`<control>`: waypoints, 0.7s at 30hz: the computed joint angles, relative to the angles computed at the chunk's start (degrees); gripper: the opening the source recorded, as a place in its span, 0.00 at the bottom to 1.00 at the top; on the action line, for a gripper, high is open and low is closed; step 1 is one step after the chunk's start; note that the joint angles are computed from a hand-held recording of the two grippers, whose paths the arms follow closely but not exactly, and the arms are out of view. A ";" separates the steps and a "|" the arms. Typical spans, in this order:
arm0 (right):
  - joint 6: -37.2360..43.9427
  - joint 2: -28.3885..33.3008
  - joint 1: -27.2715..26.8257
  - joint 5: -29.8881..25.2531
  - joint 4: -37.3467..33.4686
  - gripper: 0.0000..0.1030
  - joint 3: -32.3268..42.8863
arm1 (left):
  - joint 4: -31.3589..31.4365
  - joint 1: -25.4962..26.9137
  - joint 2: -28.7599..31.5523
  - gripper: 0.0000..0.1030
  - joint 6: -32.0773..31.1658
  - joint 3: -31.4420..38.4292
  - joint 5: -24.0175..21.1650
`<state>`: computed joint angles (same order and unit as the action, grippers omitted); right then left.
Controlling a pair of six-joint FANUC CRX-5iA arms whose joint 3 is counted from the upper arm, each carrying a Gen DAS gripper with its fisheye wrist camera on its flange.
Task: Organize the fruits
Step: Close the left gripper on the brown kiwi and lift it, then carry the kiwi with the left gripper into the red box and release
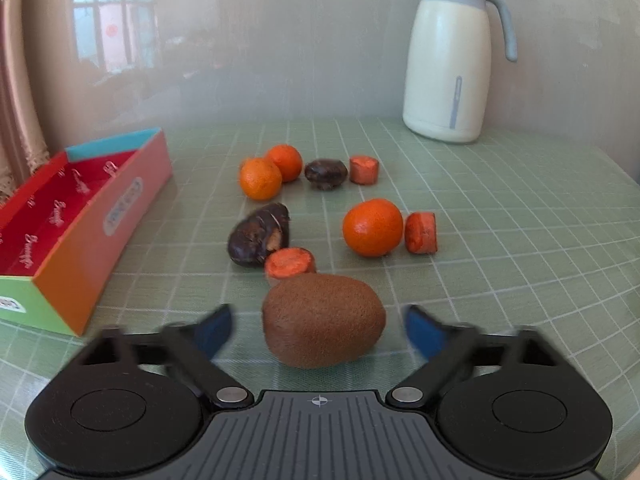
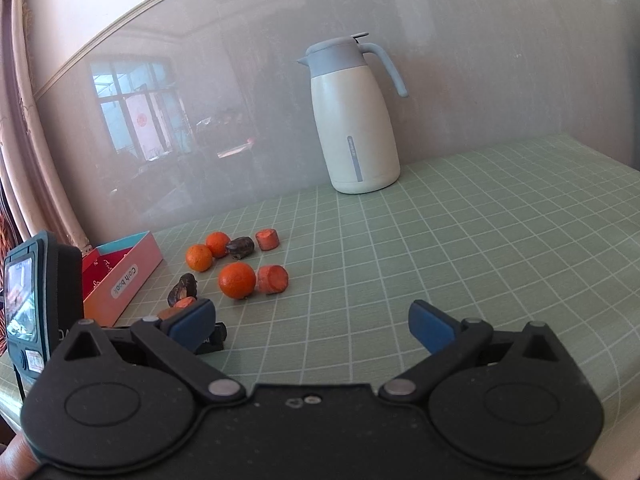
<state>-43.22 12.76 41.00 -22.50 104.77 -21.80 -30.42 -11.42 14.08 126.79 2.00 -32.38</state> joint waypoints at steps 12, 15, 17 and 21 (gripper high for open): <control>0.13 0.20 -0.16 0.40 0.47 1.00 0.28 | 7.22 2.12 0.94 0.66 -6.23 -0.83 2.00; 0.69 0.43 -0.04 0.40 -0.36 1.00 0.52 | 6.23 1.77 1.17 0.63 -5.28 -0.32 1.44; 0.50 0.56 -0.15 0.73 -0.25 1.00 0.65 | 6.90 2.08 0.94 0.62 -5.51 -0.79 1.97; 0.29 0.82 -0.13 0.91 0.43 1.00 0.87 | 6.32 1.95 0.64 0.61 -5.23 -1.25 2.44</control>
<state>-42.93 13.58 40.87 -21.59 105.20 -20.93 -24.10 -9.47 14.72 121.56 0.75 -29.95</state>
